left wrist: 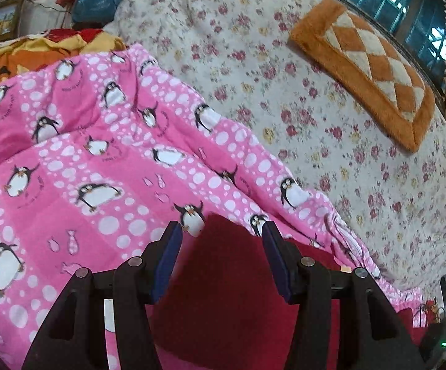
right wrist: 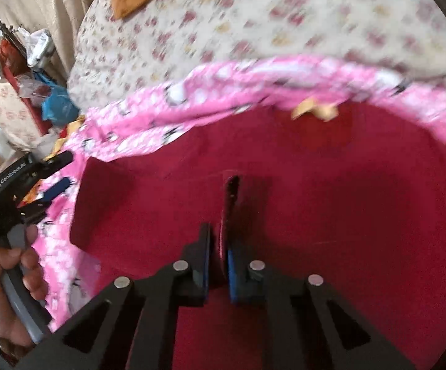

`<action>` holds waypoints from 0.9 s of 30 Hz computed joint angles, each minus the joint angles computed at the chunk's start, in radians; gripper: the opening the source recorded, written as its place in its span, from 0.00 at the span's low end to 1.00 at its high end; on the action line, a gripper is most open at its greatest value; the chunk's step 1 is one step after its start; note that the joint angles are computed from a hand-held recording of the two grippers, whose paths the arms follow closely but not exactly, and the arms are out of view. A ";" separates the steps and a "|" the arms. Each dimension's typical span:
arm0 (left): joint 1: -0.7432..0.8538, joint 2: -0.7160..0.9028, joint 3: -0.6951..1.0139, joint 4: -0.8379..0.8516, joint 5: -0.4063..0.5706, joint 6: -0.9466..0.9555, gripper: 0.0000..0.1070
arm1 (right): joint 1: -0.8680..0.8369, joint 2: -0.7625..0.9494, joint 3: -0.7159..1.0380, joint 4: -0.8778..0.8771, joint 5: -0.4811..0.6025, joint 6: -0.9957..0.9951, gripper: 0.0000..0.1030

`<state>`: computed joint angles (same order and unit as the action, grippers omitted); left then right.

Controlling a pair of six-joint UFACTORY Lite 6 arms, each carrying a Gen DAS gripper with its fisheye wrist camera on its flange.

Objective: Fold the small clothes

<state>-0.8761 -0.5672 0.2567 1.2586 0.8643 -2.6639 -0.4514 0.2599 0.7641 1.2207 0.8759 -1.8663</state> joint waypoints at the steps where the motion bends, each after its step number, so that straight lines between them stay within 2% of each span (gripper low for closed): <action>1: -0.008 -0.008 -0.004 -0.011 0.020 -0.003 0.41 | -0.035 -0.001 0.022 -0.023 0.014 0.012 0.08; 6: -0.003 0.023 0.007 -0.006 0.007 -0.013 0.41 | -0.237 0.092 0.253 -0.174 0.051 0.126 0.08; 12: -0.003 0.202 0.103 0.091 -0.064 -0.028 0.41 | -0.357 0.343 0.575 -0.284 0.161 0.258 0.08; 16: -0.026 0.361 0.228 0.155 -0.107 0.042 0.41 | -0.349 0.343 0.554 -0.281 0.056 0.230 0.08; 19: -0.024 0.487 0.328 0.162 -0.188 0.137 0.41 | -0.363 0.335 0.565 -0.243 0.056 0.204 0.08; 21: -0.009 0.565 0.385 0.114 -0.237 0.226 0.41 | -0.355 0.340 0.567 -0.242 0.046 0.185 0.08; 24: 0.040 0.740 0.500 -0.086 -0.342 0.487 0.42 | -0.334 0.337 0.534 -0.227 -0.034 0.128 0.09; 27: 0.030 0.768 0.533 -0.136 -0.318 0.538 0.43 | -0.346 0.301 0.511 -0.191 -0.041 0.109 0.11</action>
